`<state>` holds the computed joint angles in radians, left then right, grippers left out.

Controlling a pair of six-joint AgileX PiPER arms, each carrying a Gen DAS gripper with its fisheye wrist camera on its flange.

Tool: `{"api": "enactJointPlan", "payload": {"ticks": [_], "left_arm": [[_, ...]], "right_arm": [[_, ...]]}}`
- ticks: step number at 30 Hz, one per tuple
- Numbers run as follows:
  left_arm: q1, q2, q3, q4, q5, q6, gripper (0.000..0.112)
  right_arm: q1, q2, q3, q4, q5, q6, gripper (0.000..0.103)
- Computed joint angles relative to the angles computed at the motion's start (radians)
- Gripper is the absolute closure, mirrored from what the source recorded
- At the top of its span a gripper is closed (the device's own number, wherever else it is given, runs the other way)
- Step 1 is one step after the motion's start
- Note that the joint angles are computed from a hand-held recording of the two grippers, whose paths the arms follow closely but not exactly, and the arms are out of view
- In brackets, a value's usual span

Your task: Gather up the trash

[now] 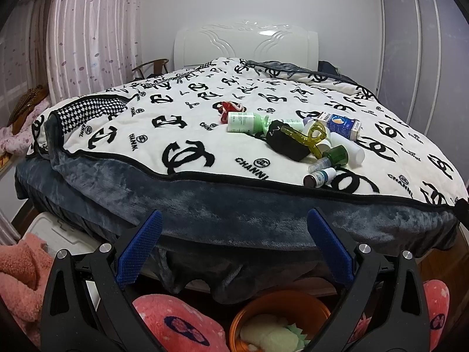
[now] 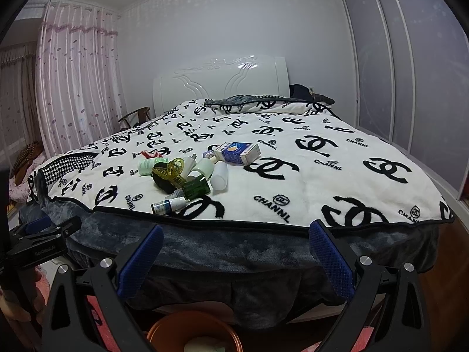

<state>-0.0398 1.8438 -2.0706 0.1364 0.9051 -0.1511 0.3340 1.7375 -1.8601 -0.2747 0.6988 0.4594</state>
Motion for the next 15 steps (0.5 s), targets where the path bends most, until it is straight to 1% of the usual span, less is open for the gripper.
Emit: {"api": "enactJointPlan", "payload": {"ticks": [5,15], "left_arm": [[-0.002,-0.006,0.008,-0.003,0.003,0.0,0.016],[-0.018,-0.053,0.096,0.014,-0.029,-0.012,0.016]], "right_arm": [[0.003,-0.012,0.002,0.001,0.015,0.003,0.005],[0.002,-0.009,0.004,-0.001,0.01,0.005,0.005]]}}
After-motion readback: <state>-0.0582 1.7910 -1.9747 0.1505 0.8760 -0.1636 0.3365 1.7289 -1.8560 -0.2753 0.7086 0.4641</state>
